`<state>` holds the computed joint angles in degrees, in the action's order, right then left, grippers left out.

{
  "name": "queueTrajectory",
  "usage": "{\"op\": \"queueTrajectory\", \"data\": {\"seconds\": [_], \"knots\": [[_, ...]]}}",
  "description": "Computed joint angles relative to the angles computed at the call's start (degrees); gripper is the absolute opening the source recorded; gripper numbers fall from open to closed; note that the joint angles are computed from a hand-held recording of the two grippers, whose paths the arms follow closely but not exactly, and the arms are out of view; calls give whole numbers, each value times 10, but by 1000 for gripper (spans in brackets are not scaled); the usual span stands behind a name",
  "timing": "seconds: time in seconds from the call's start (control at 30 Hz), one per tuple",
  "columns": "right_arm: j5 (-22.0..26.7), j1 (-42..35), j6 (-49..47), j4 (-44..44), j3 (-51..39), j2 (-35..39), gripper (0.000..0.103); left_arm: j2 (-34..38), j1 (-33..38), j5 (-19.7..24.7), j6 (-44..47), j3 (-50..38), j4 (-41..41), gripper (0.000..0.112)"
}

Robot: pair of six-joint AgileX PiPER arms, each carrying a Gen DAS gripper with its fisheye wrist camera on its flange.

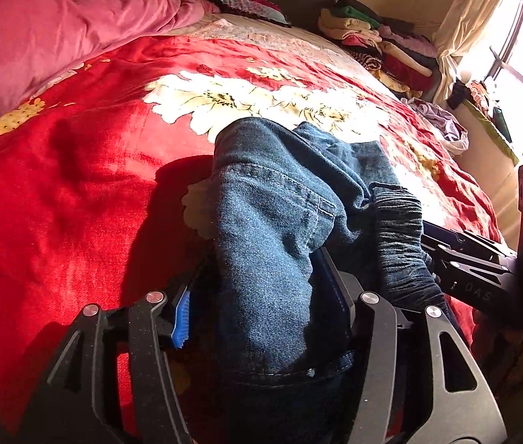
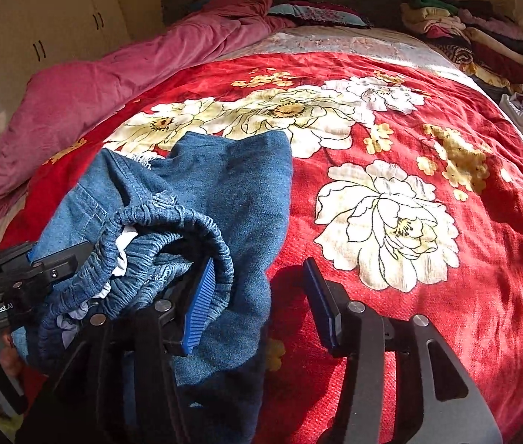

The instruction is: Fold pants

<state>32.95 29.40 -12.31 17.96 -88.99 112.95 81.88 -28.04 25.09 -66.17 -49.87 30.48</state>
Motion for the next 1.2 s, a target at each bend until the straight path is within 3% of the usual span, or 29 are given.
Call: {"op": "queueTrajectory", "data": {"seconds": [0.17,0.2,0.3,0.4,0.5,0.6,0.73,1.2], "knots": [[-8,0,-1,3,12,-14,52,-5,0,1,-4,2,3,53],[-10,0,-8,10,15,-19,58,-9,-1,2,-4,3,3,54],[-30,3,-12,11,40,-44,61,-21,-11,19,-15,2,15,58],[-57,0,-40,43,78,-81,74,-39,-30,41,-46,5,45,64],[-79,4,-36,32,110,-120,75,-64,-54,69,-74,7,71,70],[-104,8,-27,20,145,-162,93,-91,-90,112,-115,7,110,82],[-127,13,-17,5,183,-213,96,-124,-139,176,-157,4,148,93],[-147,39,31,-45,289,-359,98,-190,-323,385,-258,-11,211,93]]}}
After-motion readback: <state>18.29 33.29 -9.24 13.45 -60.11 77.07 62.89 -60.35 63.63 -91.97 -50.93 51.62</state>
